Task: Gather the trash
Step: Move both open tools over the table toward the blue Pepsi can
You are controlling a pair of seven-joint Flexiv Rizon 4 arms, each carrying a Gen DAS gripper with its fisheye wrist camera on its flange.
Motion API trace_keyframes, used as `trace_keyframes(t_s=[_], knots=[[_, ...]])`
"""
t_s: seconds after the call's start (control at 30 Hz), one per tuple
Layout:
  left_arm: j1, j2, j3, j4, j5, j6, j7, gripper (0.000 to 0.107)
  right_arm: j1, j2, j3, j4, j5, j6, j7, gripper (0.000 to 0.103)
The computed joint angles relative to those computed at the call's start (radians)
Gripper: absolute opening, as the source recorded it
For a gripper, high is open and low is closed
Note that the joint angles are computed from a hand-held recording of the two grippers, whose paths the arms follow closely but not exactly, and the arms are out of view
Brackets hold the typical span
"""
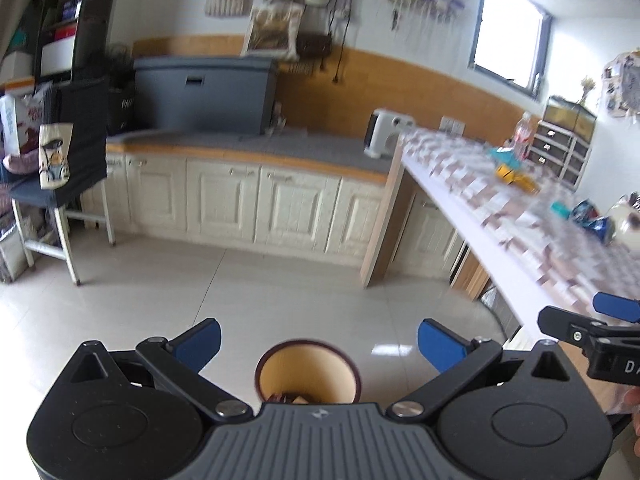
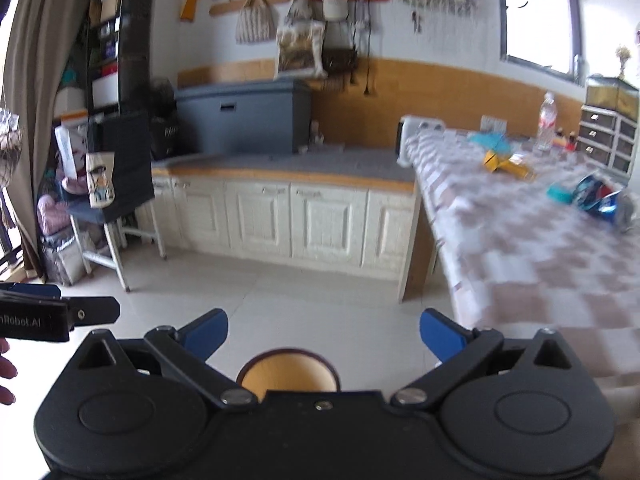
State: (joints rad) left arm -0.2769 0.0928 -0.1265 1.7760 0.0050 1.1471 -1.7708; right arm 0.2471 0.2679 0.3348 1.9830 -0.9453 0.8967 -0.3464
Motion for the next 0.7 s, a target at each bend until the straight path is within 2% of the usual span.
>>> trace_keyframes(t_s=[0.17, 0.3, 0.47, 0.6, 0.7], knots=[[-0.011, -0.008, -0.025, -0.038, 0.045, 0.046, -0.017, 0.103, -0.045, 0.089, 0.002, 0.04, -0.034, 0.023, 0.021, 0.103], [-0.036, -0.034, -0.038, -0.075, 0.039, 0.101, 0.011, 0.103, -0.103, 0.159, -0.002, 0.066, -0.052, 0.062, 0.016, 0.103], [-0.081, -0.085, -0.059, -0.133, 0.03, 0.163, 0.049, 0.103, -0.182, 0.236, -0.006, 0.088, -0.054, 0.09, -0.059, 0.103], [-0.127, -0.15, -0.079, -0.196, -0.038, 0.204, 0.134, 0.103, -0.246, 0.286, -0.029, 0.101, -0.05, 0.122, -0.153, 0.103], [-0.165, -0.21, -0.083, -0.275, -0.029, 0.2, 0.151, 0.103, -0.293, 0.312, -0.055, 0.105, -0.036, 0.138, -0.236, 0.103]])
